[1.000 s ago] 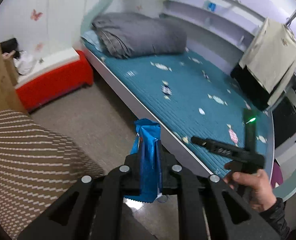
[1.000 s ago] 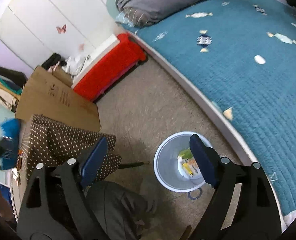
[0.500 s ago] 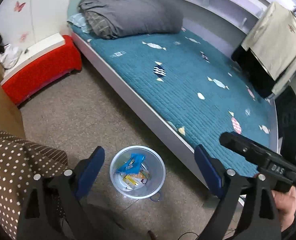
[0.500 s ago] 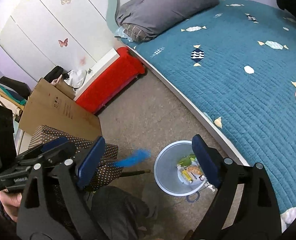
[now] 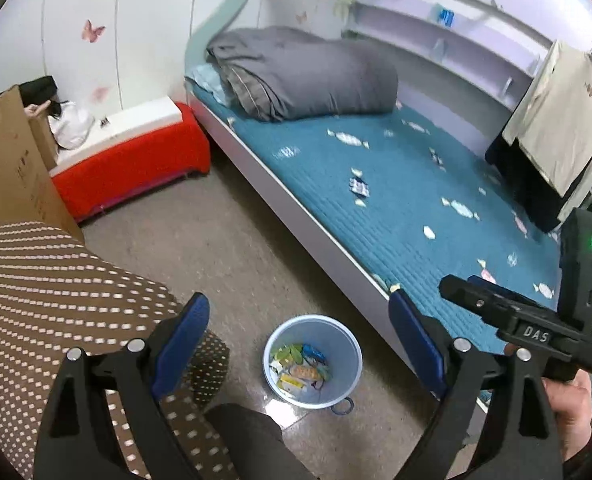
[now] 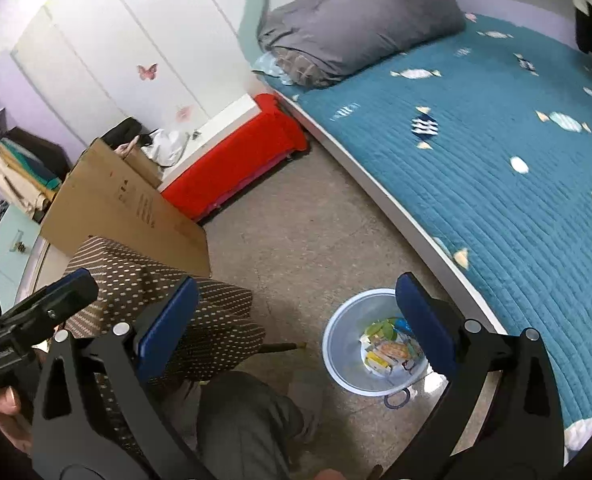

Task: Collect trash
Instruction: 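Move both open tools back over the table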

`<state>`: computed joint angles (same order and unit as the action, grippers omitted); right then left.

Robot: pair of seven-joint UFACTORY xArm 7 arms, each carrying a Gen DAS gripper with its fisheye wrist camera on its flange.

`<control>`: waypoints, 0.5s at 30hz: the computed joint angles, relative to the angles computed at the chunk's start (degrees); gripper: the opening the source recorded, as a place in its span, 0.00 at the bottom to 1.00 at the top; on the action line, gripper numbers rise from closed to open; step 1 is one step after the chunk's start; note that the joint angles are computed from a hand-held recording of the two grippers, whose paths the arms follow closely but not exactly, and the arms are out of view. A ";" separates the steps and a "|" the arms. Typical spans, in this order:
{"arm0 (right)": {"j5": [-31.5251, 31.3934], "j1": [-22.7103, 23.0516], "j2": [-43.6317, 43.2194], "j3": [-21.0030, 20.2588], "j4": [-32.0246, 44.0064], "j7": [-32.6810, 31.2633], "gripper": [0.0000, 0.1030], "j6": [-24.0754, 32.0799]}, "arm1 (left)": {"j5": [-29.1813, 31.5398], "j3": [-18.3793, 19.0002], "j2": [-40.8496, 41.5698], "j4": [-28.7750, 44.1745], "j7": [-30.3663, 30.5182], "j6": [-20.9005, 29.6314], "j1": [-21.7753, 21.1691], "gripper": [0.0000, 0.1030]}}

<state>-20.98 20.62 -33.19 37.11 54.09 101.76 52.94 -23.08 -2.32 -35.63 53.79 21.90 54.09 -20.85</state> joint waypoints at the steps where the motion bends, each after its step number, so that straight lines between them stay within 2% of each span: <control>1: -0.73 -0.49 0.96 0.57 1.50 -0.37 0.94 0.24 | 0.07 0.23 -0.52 0.07 0.02 0.02 0.15 0.86; 8: -6.72 -2.07 8.62 3.30 11.67 -2.72 0.94 2.95 | 0.01 3.08 -4.33 1.65 1.06 1.91 1.42 0.87; 15: -15.14 0.00 17.99 5.05 22.07 -3.05 0.94 7.04 | -0.61 6.97 -7.08 3.03 2.52 3.84 3.77 0.88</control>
<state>-36.12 20.62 -15.20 42.16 76.16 98.70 59.98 -23.69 4.65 -42.70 56.82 24.42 57.92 -17.08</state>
